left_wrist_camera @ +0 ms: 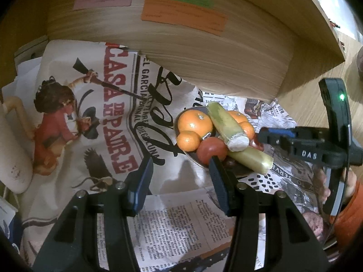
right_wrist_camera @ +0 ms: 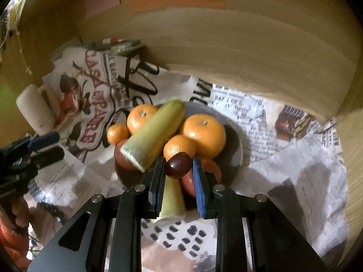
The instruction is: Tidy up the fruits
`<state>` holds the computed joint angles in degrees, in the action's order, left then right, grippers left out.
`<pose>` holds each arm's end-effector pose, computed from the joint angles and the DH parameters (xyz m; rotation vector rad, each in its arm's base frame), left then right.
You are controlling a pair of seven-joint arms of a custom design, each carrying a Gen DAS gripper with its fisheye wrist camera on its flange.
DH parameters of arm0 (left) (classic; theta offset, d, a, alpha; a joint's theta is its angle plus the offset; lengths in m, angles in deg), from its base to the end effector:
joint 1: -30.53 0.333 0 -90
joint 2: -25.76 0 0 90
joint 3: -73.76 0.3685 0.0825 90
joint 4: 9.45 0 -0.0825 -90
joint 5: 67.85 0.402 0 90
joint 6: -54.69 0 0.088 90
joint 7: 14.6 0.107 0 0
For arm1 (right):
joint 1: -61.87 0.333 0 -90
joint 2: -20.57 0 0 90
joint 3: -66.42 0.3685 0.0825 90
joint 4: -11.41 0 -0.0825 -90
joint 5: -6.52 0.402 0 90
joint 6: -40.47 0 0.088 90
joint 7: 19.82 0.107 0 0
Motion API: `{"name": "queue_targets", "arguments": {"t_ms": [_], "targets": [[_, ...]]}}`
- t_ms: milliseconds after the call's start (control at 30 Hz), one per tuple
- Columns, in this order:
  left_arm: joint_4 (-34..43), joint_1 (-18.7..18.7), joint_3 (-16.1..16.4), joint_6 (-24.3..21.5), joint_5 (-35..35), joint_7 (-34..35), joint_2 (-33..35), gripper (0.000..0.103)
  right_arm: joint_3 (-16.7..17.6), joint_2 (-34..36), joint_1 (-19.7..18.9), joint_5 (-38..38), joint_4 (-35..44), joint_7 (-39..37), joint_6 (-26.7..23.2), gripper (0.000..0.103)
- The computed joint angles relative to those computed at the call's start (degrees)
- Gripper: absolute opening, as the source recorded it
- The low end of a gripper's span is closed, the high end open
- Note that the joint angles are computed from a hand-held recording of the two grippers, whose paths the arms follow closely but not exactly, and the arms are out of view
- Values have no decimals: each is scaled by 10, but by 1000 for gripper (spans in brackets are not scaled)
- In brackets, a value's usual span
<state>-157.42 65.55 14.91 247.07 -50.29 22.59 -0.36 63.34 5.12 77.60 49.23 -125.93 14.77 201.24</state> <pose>0.4046 -0.2588 0.4827 -1.6614 1.6538 -1.1134 0.4908 0.0750 0.5283 -2.1016 1.1657 -0.4899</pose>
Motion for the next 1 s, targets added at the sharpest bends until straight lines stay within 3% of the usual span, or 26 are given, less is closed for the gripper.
{"name": "queue_targets", "arguments": {"t_ms": [267, 367, 433, 600, 767, 1000], "targets": [[-1, -9, 7, -1, -4, 3, 2, 51, 8, 12, -10, -20, -1, 32, -11, 22], [-3, -13, 12, 0, -5, 2, 0, 51, 8, 10, -10, -19, -1, 34, -12, 32], [-4, -17, 15, -2, -7, -1, -5, 51, 12, 6, -9, -21, -7, 36, 6, 45], [-1, -37, 33, -12, -4, -9, -25, 51, -6, -23, 12, 16, -21, 13, 25, 45], [2, -56, 48, -18, 6, -25, -79, 51, -40, -95, 59, 88, -55, -40, 79, 45], [-3, -84, 65, -21, 18, -59, -185, 53, -92, -230, 169, 142, -118, -91, 198, 46]]}}
